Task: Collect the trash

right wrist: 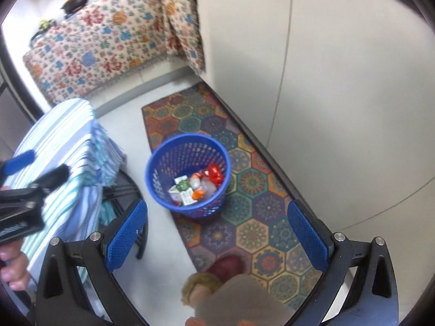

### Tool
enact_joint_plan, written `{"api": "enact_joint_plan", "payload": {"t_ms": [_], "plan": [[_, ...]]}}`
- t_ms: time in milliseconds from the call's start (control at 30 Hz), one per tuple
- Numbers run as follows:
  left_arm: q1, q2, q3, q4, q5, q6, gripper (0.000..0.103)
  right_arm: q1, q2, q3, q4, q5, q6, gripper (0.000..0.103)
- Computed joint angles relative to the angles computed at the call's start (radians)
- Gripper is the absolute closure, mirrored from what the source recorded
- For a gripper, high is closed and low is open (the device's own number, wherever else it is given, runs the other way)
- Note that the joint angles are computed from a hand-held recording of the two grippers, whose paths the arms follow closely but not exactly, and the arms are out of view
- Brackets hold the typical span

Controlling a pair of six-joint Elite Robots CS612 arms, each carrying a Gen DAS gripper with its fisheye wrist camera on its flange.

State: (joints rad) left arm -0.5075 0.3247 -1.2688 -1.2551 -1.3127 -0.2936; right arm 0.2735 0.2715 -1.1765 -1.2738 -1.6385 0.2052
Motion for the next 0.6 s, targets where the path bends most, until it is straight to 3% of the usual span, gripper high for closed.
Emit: {"api": "enact_joint_plan", "payload": {"t_ms": [300, 600], "plan": [[0.007, 0.009, -0.036, 0.022, 0.007, -0.019, 0.001, 0.034, -0.007, -0.034, 0.034, -0.043, 0.017, 0.000], [0.014, 0.011, -0.059, 0.033, -0.006, -0.029, 0.001, 0.040, -0.010, -0.040, 0.037, -0.015, 0.015, 0.000]]}}
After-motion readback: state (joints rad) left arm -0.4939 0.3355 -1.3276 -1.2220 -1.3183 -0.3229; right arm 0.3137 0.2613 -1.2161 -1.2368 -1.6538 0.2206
